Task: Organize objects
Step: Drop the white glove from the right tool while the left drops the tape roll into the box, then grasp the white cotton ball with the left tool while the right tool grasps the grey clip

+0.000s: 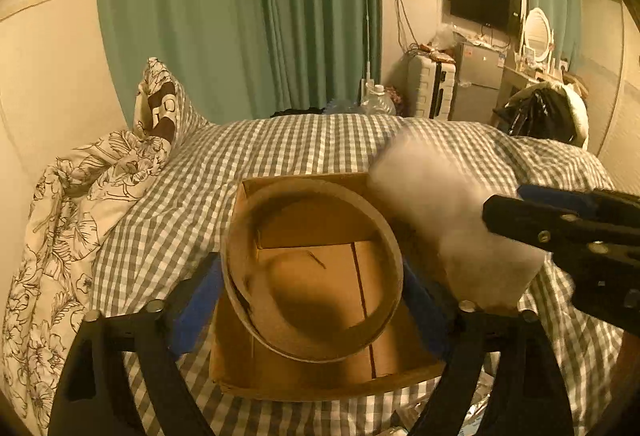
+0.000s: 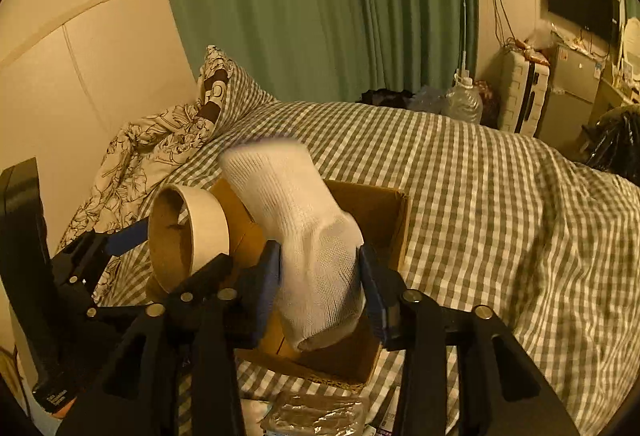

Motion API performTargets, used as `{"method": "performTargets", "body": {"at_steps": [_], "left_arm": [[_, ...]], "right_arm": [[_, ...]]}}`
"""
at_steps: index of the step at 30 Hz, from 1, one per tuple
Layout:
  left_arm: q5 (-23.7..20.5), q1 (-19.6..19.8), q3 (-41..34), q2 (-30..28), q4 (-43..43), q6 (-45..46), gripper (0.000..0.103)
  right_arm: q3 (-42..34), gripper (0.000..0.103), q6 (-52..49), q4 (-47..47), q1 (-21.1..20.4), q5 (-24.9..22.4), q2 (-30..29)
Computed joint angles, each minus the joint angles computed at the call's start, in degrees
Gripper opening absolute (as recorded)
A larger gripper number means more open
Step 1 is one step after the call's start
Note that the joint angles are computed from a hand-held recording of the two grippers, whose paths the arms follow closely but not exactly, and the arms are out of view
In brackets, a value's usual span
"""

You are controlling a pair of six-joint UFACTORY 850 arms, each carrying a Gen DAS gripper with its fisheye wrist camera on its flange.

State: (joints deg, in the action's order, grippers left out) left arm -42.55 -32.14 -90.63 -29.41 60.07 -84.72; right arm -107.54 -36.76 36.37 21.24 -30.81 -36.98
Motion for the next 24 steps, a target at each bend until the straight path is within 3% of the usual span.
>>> {"method": "performTargets", "body": {"at_steps": [1, 3, 13, 19, 24], "left_arm": [[-0.44, -0.10, 0.06, 0.02, 0.50, -0.47, 0.099], [-1.40, -0.56, 0.24, 0.34, 1.23, -1.62, 0.099], [-4.86, -5.18, 3.88, 5.86, 3.20, -3.68, 0.102], [-6.90, -7.98, 8.49, 7.80, 1.49, -6.24, 0.102], [-4.05, -8.92, 13.17, 7.94, -1.49, -9.74, 0.102]], "right_arm": [[0.45, 0.056, -0.69, 0.67, -0.10, 0.44, 0.31], [1.58, 0.061, -1.78, 1.87, -0.51, 1.50, 1.46], [13.40, 0.067, -6.29, 3.29, -3.08, 7.30, 14.54], [24.58, 0.068, 0.29, -6.94, -3.60, 10.74, 22.08], [32.46, 0.068, 9.24, -17.14, -2.53, 12.03, 23.37]]}}
